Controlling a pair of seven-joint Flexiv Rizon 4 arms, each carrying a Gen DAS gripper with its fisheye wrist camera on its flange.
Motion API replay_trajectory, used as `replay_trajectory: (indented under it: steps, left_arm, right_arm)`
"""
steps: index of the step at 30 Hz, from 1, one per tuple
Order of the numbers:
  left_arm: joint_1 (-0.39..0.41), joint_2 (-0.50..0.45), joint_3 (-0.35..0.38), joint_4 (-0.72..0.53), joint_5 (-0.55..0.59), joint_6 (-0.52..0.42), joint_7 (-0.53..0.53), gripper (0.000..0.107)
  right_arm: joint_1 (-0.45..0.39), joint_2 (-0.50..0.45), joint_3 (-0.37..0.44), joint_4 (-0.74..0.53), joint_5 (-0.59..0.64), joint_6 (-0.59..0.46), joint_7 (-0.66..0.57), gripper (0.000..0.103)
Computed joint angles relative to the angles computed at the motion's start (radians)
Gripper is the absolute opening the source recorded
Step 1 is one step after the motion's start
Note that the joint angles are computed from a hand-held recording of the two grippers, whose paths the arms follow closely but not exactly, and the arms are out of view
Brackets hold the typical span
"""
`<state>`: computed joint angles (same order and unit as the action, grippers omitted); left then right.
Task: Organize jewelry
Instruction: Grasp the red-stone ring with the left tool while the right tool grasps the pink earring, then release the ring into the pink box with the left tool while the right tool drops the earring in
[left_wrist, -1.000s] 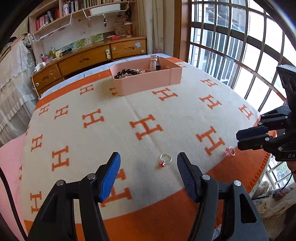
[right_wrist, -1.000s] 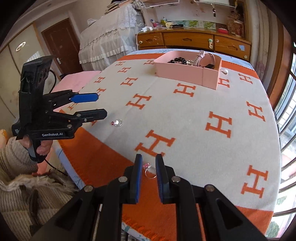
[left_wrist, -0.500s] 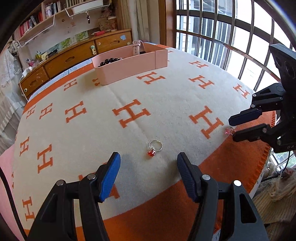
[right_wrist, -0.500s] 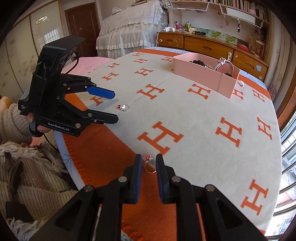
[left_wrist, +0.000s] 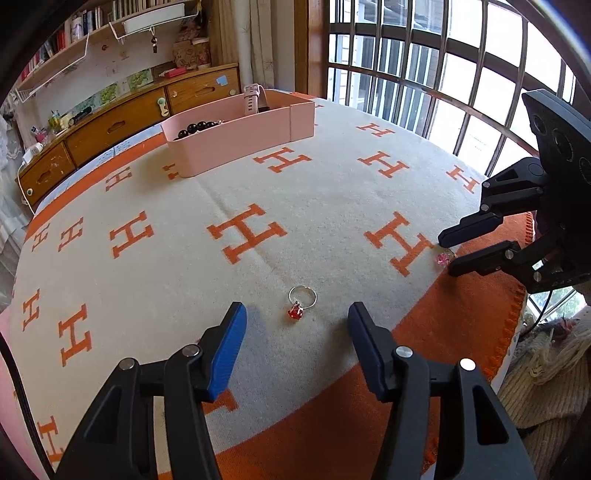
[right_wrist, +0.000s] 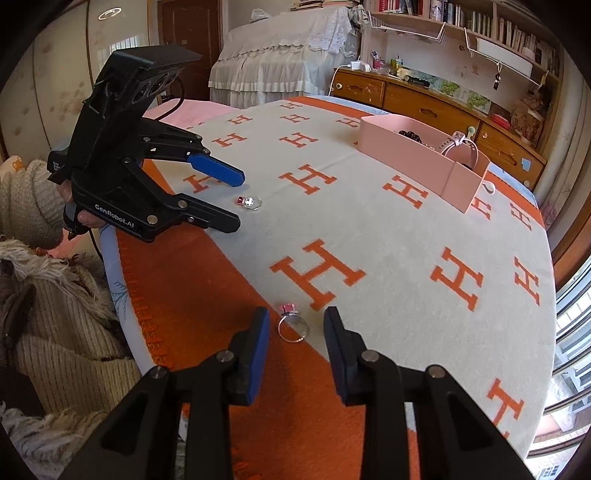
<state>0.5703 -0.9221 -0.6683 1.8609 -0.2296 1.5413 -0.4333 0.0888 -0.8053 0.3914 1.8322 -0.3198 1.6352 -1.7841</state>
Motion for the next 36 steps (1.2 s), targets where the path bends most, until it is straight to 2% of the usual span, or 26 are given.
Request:
replay_trajectory:
  steps: [3, 8, 12, 21, 23, 27, 30, 34, 36]
  left_arm:
    - [0.007, -0.005, -0.011, -0.007, 0.002, -0.018, 0.016, 0.044]
    - [0.008, -0.004, -0.014, -0.011, -0.012, -0.037, 0.039, 0.019]
    - [0.004, 0.002, -0.012, -0.006, -0.027, -0.039, 0.049, 0.008]
    - [0.010, 0.007, -0.030, 0.002, -0.064, -0.026, -0.010, 0.005]
    - [0.015, 0.018, -0.043, -0.001, -0.070, -0.038, -0.018, 0.005]
    - [0.024, 0.031, -0.087, -0.021, -0.074, -0.004, -0.034, 0.006]
    - [-0.041, 0.043, -0.042, -0.094, -0.083, 0.006, -0.084, 0.006]
    - [-0.193, 0.042, 0.103, -0.250, -0.124, -0.010, -0.178, 0.005]
    - [-0.281, 0.022, 0.199, -0.357, -0.155, -0.042, -0.243, 0.006]
  right_arm:
    - [-0.002, 0.000, 0.002, 0.000, 0.001, 0.001, -0.002, 0.016]
    - [-0.030, -0.010, 0.035, -0.005, 0.007, 0.001, 0.000, 0.016]
    - [-0.050, -0.018, 0.059, -0.008, 0.014, 0.001, 0.005, 0.016]
    - [-0.070, -0.032, 0.095, -0.040, 0.026, 0.000, 0.020, 0.016]
    - [-0.084, -0.037, 0.116, -0.065, 0.029, 0.000, 0.027, 0.016]
    - [-0.093, -0.051, 0.142, -0.150, 0.037, -0.003, 0.050, 0.016]
    - [-0.073, -0.066, 0.137, -0.240, 0.050, -0.011, 0.082, 0.016]
    - [-0.014, -0.102, 0.096, -0.404, 0.078, -0.065, 0.143, 0.016]
    - [0.026, -0.126, 0.057, -0.498, 0.101, -0.111, 0.182, 0.016]
